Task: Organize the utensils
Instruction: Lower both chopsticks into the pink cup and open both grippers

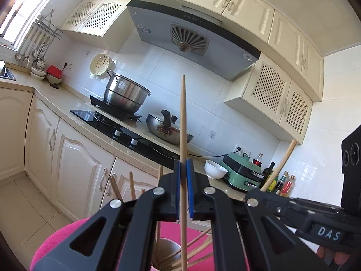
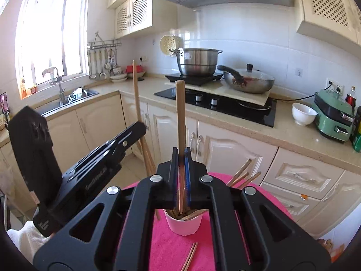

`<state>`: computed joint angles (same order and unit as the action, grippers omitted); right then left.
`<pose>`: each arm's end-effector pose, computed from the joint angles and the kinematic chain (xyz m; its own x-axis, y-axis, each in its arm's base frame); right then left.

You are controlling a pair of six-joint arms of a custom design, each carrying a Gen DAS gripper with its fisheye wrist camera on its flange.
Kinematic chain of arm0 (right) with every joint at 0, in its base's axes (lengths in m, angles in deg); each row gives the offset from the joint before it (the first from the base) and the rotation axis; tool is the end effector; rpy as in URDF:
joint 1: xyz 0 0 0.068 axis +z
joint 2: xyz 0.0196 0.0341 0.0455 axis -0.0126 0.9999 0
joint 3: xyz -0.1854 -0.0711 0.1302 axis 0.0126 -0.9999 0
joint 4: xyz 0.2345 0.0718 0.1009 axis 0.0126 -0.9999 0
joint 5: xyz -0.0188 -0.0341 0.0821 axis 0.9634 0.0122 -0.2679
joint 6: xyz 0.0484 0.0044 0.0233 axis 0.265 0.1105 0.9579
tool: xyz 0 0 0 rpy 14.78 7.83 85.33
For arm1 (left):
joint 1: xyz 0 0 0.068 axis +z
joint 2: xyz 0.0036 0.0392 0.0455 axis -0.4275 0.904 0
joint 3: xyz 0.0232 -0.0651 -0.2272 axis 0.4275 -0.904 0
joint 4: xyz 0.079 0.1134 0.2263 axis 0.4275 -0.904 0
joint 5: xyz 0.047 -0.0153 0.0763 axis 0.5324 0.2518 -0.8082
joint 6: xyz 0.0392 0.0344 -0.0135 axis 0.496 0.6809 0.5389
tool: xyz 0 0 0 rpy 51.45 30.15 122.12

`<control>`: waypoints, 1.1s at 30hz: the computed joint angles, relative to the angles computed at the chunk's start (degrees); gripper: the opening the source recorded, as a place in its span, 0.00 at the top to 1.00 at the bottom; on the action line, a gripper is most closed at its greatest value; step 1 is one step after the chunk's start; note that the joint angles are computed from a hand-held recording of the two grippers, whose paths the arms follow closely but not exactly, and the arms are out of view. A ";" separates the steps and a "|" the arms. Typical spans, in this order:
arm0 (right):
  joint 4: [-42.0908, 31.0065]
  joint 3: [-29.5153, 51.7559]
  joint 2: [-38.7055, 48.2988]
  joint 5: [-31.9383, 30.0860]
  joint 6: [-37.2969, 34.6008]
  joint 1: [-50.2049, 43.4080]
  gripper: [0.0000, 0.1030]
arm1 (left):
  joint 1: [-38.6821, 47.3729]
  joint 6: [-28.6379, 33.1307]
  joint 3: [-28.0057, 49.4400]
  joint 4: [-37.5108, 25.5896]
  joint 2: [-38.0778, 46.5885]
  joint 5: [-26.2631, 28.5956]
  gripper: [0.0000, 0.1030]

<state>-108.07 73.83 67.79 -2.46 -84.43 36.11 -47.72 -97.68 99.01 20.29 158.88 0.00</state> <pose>0.3093 0.2384 0.4098 -0.3498 -0.2982 -0.8881 -0.7095 0.7034 0.0433 0.2891 -0.1038 0.3314 -0.0389 -0.4470 -0.8937 -0.0472 0.8942 -0.4452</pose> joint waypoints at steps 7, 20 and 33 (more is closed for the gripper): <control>2.67 -4.34 -1.02 -1.66 -1.63 -0.28 0.95 | 0.18 3.54 -0.67 6.16 5.19 -1.79 0.94; 6.32 -10.92 -2.98 -5.27 -1.99 -1.11 0.95 | -2.77 5.98 -5.73 7.20 4.95 -4.80 0.94; 6.38 -9.61 -0.30 -5.76 -1.85 -2.03 0.95 | -1.87 4.90 -4.49 8.39 6.24 -5.97 0.94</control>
<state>-101.68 64.21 67.50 -8.22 -86.28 34.08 -49.59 -92.78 94.52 28.67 165.12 -5.97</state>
